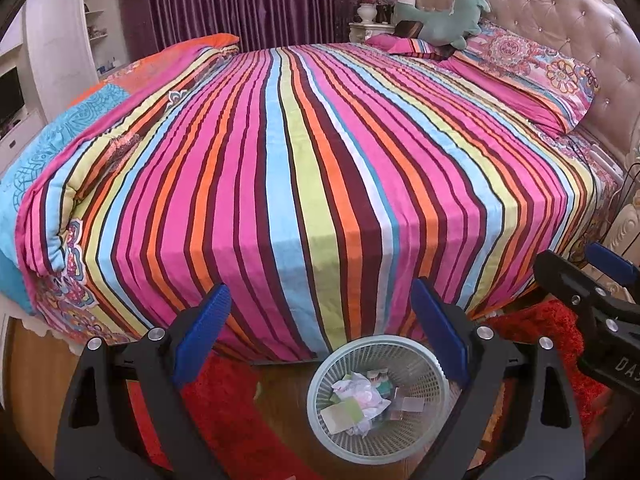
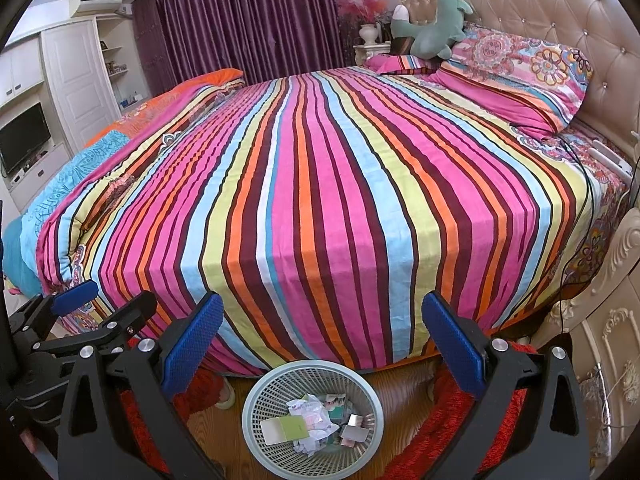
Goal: Collect trash
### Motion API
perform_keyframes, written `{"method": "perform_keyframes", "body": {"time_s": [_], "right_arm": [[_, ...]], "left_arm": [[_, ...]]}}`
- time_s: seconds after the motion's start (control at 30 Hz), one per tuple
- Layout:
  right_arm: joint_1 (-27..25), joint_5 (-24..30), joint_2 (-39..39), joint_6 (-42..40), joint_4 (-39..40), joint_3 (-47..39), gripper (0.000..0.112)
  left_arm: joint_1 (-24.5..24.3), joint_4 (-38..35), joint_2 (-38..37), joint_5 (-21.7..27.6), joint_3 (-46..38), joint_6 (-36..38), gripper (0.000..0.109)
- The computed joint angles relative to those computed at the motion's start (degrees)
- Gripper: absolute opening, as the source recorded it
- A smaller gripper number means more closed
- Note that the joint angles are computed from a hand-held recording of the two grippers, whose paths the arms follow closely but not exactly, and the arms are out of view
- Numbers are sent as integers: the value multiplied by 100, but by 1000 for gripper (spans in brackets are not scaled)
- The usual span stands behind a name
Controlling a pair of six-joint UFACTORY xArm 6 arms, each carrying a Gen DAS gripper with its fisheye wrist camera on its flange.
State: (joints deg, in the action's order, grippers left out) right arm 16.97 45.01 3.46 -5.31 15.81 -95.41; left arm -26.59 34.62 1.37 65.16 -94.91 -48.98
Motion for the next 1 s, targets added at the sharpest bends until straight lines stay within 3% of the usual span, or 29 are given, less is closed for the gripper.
{"method": "perform_keyframes", "body": {"time_s": [0.6, 1.0], "right_arm": [[-167, 1091, 956, 351, -123, -987, 95], [-145, 1365, 1311, 478, -184, -1306, 95]], "left_arm": [[456, -971, 927, 287, -664, 627, 89], [641, -1325, 1364, 524, -1112, 841, 89]]}}
